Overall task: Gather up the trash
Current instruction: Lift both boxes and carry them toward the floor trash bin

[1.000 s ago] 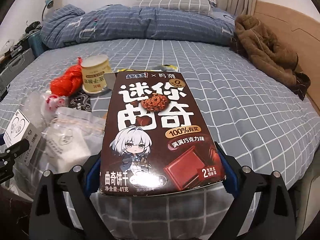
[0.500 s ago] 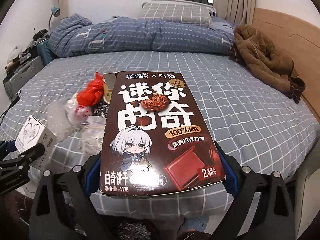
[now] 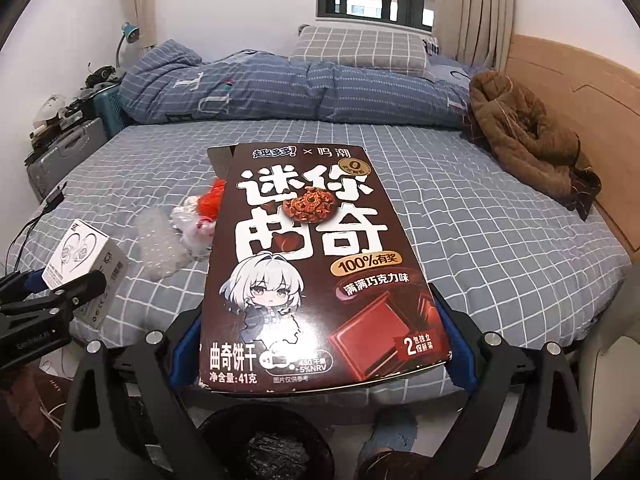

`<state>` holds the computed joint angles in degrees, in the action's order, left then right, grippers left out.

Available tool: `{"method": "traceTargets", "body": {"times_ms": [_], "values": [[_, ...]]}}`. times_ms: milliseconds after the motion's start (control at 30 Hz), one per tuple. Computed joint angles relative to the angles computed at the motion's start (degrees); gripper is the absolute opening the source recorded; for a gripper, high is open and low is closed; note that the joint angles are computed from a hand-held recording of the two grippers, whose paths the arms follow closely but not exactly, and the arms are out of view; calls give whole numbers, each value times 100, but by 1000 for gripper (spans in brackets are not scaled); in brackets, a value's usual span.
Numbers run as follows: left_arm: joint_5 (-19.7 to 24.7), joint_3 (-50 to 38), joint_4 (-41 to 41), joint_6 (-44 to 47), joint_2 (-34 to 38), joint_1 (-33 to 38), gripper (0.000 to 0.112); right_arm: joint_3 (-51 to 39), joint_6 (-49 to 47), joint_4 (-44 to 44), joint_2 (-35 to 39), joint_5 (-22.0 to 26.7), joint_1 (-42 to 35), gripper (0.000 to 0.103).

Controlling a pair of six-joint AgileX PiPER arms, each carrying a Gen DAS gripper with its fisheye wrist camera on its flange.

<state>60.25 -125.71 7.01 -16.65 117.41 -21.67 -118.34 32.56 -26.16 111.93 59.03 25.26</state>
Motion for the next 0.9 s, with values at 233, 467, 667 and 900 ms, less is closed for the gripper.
{"method": "traceTargets", "body": {"times_ms": [233, 467, 667, 900], "values": [[-299, 914, 66, -136, -603, -74, 73, 529, 221, -127, -389, 13, 325, 90], [-541, 1754, 162, -263, -1115, -156, 73, 981, 420, -239, -626, 24, 656, 90], [-764, 2371, 286, -410, -1502, -220, 73, 1483, 639, -339, -882, -77, 924, 91], [-1131, 3347, 417, -589, -1982, -223, 73, 2299, 1172, -549, -1286, -268, 1234, 91]]}}
